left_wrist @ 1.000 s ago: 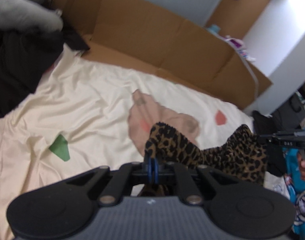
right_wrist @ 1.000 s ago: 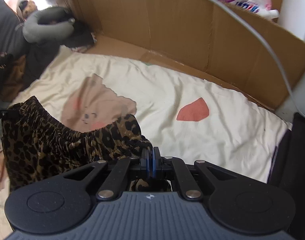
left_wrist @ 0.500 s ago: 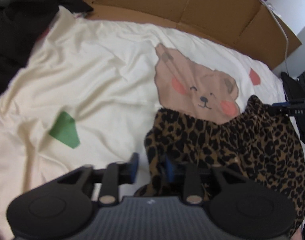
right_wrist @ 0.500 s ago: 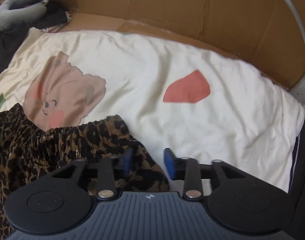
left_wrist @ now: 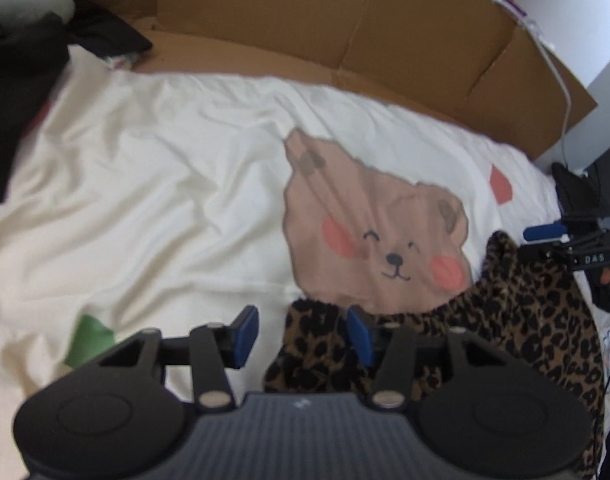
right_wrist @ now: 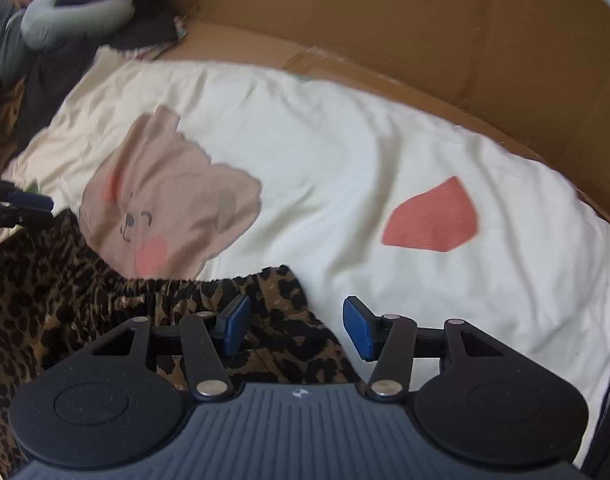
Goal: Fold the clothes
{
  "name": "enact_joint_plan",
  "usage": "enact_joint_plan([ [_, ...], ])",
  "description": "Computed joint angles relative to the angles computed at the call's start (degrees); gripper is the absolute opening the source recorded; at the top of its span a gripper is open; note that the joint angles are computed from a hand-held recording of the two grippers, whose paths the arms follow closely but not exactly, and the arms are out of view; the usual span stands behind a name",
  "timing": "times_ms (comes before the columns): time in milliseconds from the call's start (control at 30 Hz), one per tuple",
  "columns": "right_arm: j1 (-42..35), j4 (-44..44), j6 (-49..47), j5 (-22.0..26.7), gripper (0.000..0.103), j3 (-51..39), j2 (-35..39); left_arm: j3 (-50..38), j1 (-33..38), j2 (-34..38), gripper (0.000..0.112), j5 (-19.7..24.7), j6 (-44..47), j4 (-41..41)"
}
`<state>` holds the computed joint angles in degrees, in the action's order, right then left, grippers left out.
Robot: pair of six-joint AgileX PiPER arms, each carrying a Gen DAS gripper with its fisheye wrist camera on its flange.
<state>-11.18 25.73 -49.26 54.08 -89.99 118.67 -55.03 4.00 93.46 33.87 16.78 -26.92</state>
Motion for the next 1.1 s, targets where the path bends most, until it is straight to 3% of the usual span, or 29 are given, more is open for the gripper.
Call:
enact_joint_plan([
  [233,0.2,-2.6,1.1,2.1,0.063,-1.1,2.1,3.6,-1.7,0.3,0.052,-1.5,-0.6,0.0],
  [333,0.1,-3.0,1.0,2.3,0.063,0.2,1.6,3.3,-0.8,0.5,0.051,0.7,-0.3,-2.0],
  [433,-0.3,-2.1,-0.3,2.1,0.063,2.0,0.7,3.1,-2.4,-0.1,0.046,1.0,-2.6,1.2],
  [467,-0.4,-1.6,-1.0,2.3,0.057,2.5,0.6,3.5,-2.9,-0.5,0.043,0.6,-3.3,1.7],
  [500,-0.5,-1.1,-1.8,2.2,0.054,3.1,0.3,3.9,-3.2,-0.9,0.033,0.1,-3.9,1.7],
  [533,-0.6,-0.4,-2.6,2.3,0.043,3.6,-0.1,4.3,-3.5,-1.6,0.018,-0.3,-4.6,2.1],
  [600,-0.4,0.1,-3.3,1.7,0.029,4.7,-1.1,5.1,-4.2,-3.4,0.016,-1.3,-6.3,3.4],
  [633,-0.3,0.0,-3.7,0.4,0.013,5.7,-2.1,5.6,-4.5,-4.7,0.015,-2.0,-7.1,4.5],
  [667,-0.1,-0.1,-4.0,-0.9,0.01,6.7,-3.1,6.1,-4.6,-6.1,0.015,-2.7,-7.8,5.3],
  [900,0.1,3.9,-7.5,-7.5,0.006,10.7,-8.2,5.6,-4.4,-11.1,0.012,-4.0,-12.7,12.2],
  [1100,2.6,3.3,-3.6,-11.1,0.006,6.5,-7.6,-0.4,-2.6,-8.0,0.011,-4.2,-12.5,14.7],
])
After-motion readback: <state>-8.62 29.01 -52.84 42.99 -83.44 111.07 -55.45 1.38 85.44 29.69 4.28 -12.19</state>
